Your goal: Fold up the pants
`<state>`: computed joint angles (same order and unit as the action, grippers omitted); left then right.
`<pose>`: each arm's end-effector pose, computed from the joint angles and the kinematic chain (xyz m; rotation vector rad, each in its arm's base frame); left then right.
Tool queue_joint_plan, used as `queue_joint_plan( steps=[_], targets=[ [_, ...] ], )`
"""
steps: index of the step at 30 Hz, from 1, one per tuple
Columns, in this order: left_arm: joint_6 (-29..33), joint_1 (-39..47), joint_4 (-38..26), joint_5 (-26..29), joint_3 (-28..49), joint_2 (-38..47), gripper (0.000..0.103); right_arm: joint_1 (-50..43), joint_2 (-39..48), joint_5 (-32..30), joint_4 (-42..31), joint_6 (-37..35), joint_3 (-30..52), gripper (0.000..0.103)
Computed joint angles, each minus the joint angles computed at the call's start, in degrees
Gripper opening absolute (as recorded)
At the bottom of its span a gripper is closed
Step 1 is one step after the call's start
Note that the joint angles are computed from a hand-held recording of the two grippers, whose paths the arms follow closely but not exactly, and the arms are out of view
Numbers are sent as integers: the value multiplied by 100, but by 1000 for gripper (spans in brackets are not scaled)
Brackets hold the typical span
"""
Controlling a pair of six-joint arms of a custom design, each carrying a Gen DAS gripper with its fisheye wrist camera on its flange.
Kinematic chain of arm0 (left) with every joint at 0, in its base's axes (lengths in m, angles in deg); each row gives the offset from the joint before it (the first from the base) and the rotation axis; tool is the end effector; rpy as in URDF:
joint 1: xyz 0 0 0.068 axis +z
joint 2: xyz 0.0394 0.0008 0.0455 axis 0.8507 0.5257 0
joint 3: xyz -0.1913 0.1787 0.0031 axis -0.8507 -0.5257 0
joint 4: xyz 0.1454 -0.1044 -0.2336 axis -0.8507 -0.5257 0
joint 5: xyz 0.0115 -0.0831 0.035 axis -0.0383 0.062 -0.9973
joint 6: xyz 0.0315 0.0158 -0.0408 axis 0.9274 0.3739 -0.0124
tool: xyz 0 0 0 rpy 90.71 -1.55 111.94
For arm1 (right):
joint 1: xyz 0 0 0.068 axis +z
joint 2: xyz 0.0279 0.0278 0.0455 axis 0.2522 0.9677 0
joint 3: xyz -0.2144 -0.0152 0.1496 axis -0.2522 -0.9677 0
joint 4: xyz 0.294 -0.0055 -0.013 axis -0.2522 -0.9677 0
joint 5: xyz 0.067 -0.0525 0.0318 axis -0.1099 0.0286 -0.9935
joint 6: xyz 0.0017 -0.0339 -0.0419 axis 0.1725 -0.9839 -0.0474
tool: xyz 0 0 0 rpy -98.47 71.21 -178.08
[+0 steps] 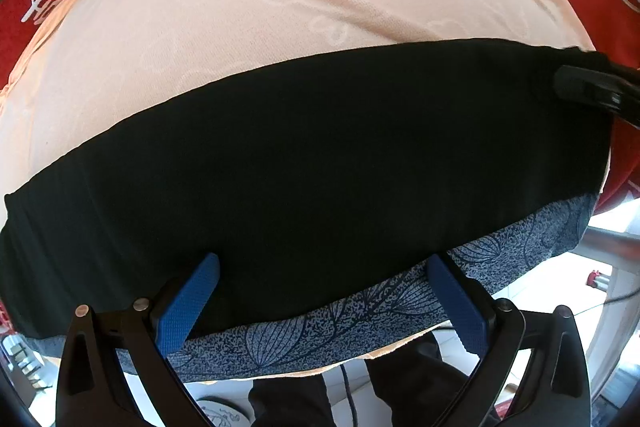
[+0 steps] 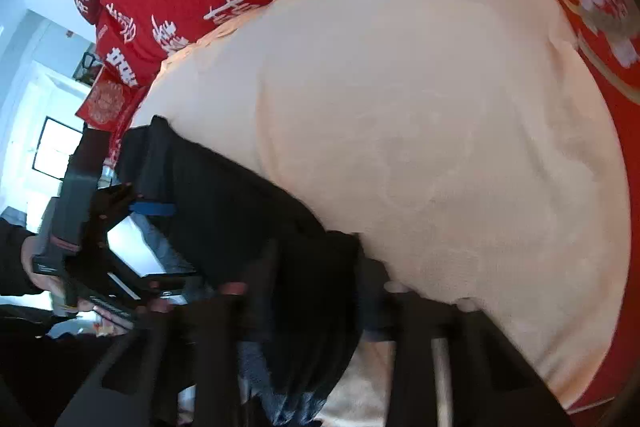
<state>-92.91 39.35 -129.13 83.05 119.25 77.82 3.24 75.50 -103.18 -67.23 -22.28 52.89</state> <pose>0.2309 -0.0810 0.1857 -0.3618 -3.0772 0.0641 0.3587 -0.0497 0.1247 -0.5248 2.7776 0.9533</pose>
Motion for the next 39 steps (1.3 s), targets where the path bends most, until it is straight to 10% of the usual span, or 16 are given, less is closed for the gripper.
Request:
queue_joint_plan(
  steps=[9, 13, 15, 18, 20, 22, 33, 39],
  targets=[
    [112, 98, 62, -4, -44, -14, 103, 85, -1002, 228, 31, 468, -528, 26],
    [210, 77, 51, -5, -71, -96, 103, 115, -805, 583, 274, 588, -561, 64],
    [235, 63, 76, -8, -114, -177, 103, 91, -387, 476, 194, 176, -475, 68],
    [206, 14, 143, -53, -186, -321, 103, -88, -258, 74, 299, -280, -540, 65],
    [179, 2, 115, -77, -129, -310, 103, -173, -28, 73, -71, -313, -274, 29],
    [145, 56, -46, -32, 60, -182, 103, -197, -174, 86, -178, -323, -290, 24],
    [114, 1905, -163, -917, 285, -132, 103, -90, -1742, -479, -626, 535, -605, 22],
    [609, 2148, -172, -540, 549, 72, 103, 448, -2451, -710, -504, 1934, -690, 22]
  ],
)
